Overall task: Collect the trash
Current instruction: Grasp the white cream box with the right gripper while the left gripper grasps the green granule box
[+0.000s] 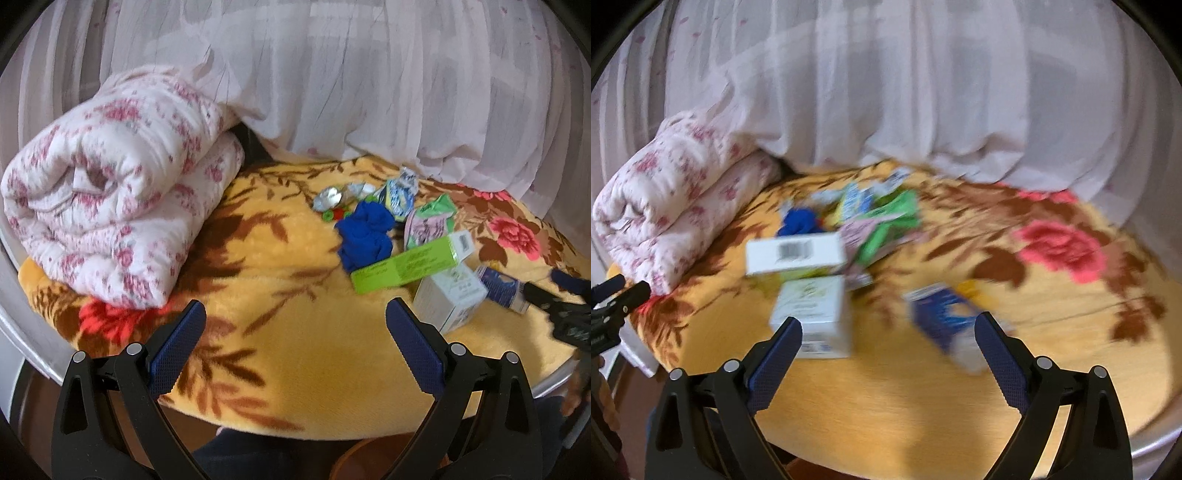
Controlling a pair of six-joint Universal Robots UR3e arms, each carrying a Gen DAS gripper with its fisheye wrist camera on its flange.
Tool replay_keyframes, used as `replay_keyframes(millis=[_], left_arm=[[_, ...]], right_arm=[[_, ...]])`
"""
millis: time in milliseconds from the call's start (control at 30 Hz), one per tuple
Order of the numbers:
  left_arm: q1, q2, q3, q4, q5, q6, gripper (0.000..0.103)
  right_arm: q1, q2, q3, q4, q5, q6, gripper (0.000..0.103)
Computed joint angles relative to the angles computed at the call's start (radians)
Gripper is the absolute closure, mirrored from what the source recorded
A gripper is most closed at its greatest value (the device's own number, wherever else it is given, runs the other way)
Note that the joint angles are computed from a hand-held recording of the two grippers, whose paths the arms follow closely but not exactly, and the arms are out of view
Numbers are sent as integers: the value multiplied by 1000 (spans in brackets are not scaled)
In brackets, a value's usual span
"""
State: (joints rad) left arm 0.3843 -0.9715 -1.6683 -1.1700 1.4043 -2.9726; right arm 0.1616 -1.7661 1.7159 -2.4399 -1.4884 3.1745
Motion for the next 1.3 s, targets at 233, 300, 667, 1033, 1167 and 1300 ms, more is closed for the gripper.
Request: replay_keyframes(millis=[233,300,667,1033,1167,1300], left_arm=[[108,72,-76,-45,-55,59,8],[126,76,-85,-50,-66,67,8],[94,61,-100,-37,-45,64,8],[-91,-25,-123,55,49,41,8],[-183,-89,-106,46,30,8,8],[-232,-177,-32,20,-44,-62,8]], right_arm=[[166,265,-85,-122,-121,11,10],[189,310,-111,-134,-145,2,10],[161,347,-140,-115,-70,5,40],[-65,-83,143,-46,101,-66,41],[-220,-260,193,54,207,-128,41],[-369,-394,215,153,328,-188,41]])
